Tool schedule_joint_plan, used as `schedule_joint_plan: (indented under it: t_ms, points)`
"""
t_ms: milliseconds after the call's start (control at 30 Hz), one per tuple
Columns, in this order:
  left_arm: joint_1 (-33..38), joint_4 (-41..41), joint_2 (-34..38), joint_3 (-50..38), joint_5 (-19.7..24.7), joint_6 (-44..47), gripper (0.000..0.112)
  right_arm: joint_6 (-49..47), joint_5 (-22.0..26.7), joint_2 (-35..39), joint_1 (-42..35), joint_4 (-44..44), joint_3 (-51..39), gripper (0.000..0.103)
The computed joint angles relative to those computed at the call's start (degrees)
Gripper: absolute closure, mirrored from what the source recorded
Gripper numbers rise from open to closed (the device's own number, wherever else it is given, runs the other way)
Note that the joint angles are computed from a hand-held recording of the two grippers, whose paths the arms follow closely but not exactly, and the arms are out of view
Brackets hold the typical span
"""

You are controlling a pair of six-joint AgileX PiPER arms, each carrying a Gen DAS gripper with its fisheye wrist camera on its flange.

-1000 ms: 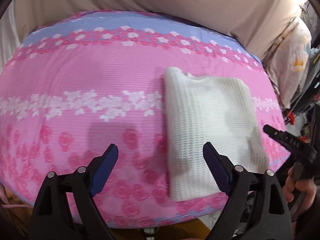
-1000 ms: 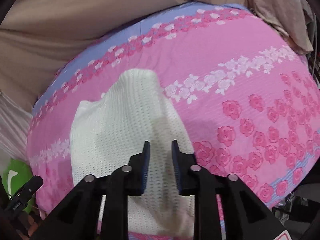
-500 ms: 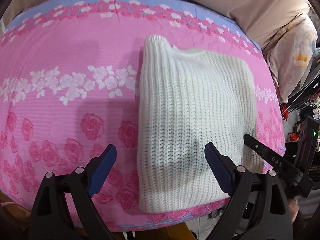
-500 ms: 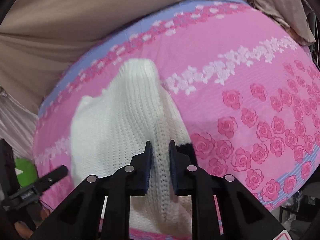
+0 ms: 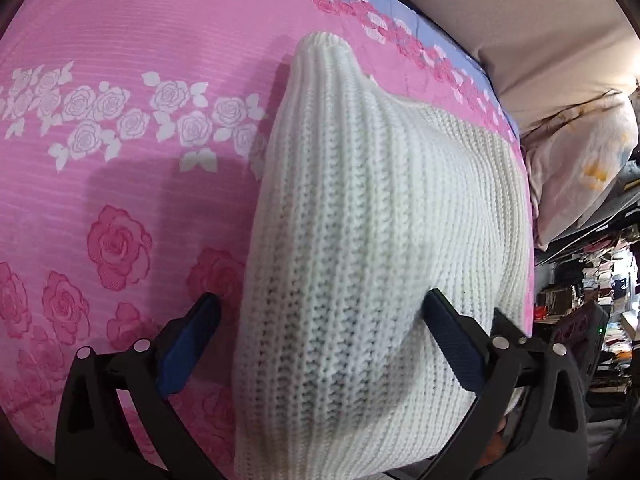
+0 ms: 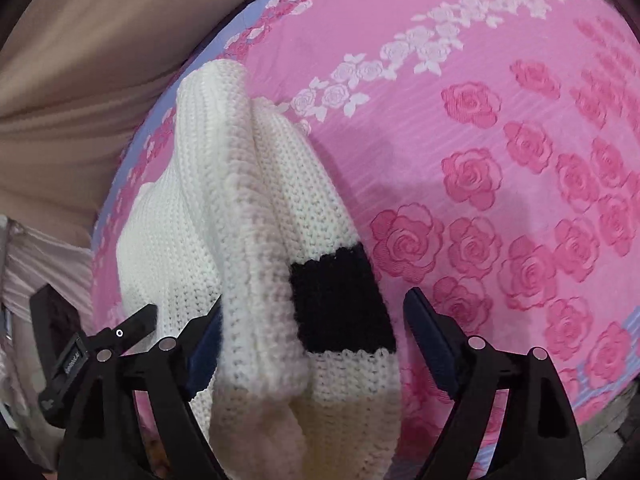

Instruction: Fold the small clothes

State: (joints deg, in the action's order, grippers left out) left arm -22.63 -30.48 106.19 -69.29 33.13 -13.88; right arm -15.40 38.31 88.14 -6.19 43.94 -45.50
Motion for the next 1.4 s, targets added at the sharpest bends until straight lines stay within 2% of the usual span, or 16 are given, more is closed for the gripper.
schedule_joint_plan:
  t_ms: [33,100,167,200,233,333,533,600,700,767,833,967,1067,1133,1233,1400]
  points:
    - [0.01,-1.72,0.24,-0.53,0.78,2.10,0.024,-3.87,-0.01,0.22,-1.16,4.43,0.81,0.008]
    - [0.21,-4.18,0.47,-1.53,2.84,4.39,0.037,-5.55,0.09,1.18,-1.30,7.08,0.61,0.008]
    - [-0.13,-1.37,-0.49,-2.98,5.00,1.24,0.054,-4.76,1.17,2.48,0.06,6.25,-1.28,0.033]
    - [0.07,-1.38,-0.96,-3.72,6.41,1.40,0.062,-5.91,3.62,3.51,-0.28,8.92,-2.21,0.050]
    - [0.59,-1.73,-1.71,-4.96,8.63,1.99,0.066,-4.82,4.20,3.39,-0.14,9.30,-2.60,0.059]
    - [1.80,-3.48,-4.79,-8.30,13.56,4.08,0.069,-0.67,5.58,-0.77,1.06,6.77,-3.71,0.068]
    - [2.36,-4.46,-13.54,-19.17,22.98,8.33,0.071,6.81,12.16,-18.20,0.95,4.90,-8.03,0.080]
    - [2.22,-5.07,-16.32,-22.80,24.07,10.27,0.074,7.14,13.73,-22.49,1.09,5.99,-11.80,0.080]
    - [-0.13,2.15,-18.54,-27.61,23.62,8.06,0.081,11.20,13.40,-23.54,6.41,-1.50,-23.27,0.080]
    - [-0.63,7.48,-18.96,-27.97,23.34,5.91,0.082,11.97,14.09,-21.14,8.57,-5.08,-28.94,0.080]
    - [2.00,7.81,-18.74,-24.13,23.32,5.76,0.082,12.71,12.83,-18.18,9.81,-6.59,-29.09,0.080]
    - [8.36,7.90,-16.98,-13.34,20.94,7.34,0.084,13.32,7.05,-12.48,12.72,-4.85,-18.25,0.081]
    - [14.76,3.43,-19.48,-3.49,18.33,11.16,0.082,7.39,2.09,-9.45,13.70,7.03,-6.85,0.081]
    - [18.23,0.68,-20.77,0.04,18.89,16.30,0.069,4.17,2.14,-6.77,13.57,13.02,-4.96,0.081]
    - [20.43,1.84,-23.27,4.10,18.92,21.12,0.048,8.02,1.79,-5.79,15.64,9.83,-9.21,0.082]
    - [25.70,-0.15,-24.47,9.15,18.74,28.07,0.043,13.11,5.57,-0.02,17.21,7.45,-24.40,0.082]
